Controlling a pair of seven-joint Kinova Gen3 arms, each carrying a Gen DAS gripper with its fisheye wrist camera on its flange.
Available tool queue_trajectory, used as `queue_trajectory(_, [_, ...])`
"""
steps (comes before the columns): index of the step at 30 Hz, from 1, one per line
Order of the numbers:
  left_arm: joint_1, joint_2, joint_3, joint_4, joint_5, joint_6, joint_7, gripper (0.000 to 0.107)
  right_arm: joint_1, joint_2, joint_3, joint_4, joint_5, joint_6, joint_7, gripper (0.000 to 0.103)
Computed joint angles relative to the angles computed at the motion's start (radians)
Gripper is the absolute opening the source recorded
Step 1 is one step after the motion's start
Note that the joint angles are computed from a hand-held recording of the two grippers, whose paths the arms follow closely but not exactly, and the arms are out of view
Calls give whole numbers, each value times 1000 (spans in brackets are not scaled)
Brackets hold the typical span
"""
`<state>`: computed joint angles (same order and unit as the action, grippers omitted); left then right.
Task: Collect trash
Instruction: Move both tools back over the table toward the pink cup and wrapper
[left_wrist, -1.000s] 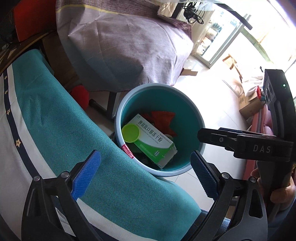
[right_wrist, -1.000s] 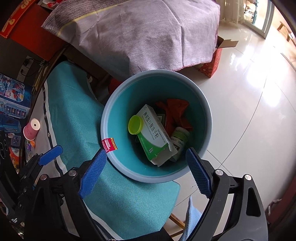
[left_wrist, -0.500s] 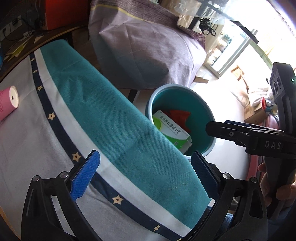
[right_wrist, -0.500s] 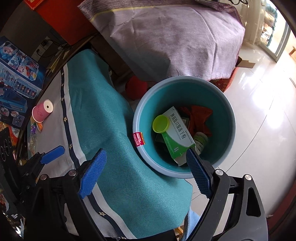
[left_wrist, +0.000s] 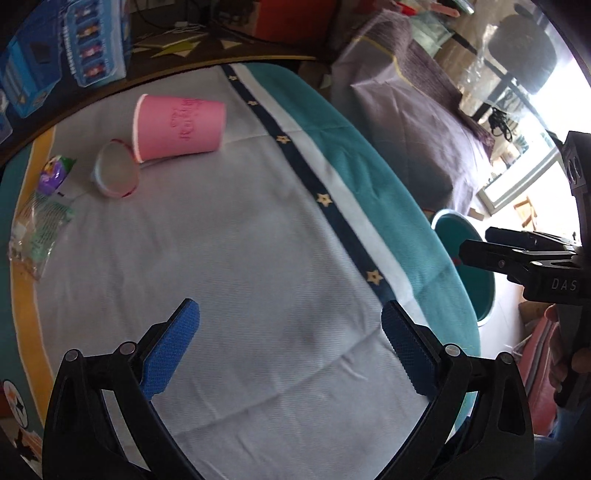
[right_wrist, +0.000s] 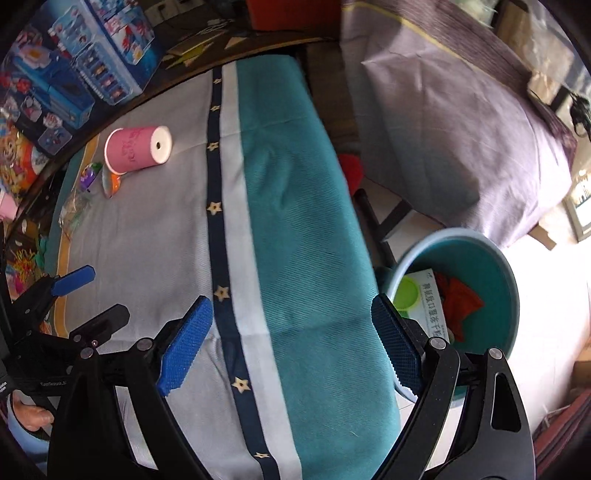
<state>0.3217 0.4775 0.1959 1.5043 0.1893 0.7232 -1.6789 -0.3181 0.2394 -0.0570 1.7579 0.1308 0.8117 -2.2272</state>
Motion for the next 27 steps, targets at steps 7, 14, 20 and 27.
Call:
queue_trajectory(7, [-122, -12, -39, 33, 26, -9, -21, 99, -57, 196, -17, -297, 7, 144, 128, 84])
queue_trajectory(14, [-225, -8, -69, 36, 27, -19, -49, 99, -109, 346, 2, -556, 13, 279, 227, 84])
queue_trajectory(20, [-264, 9, -82, 4, 10, -44, -72, 99, -144, 435, 10, -712, -18, 341, 266, 84])
queue_trajectory(27, [-253, 93, -84, -117, -51, 3, -113, 99, -160, 533, 41, -915, 23, 472, 358, 84])
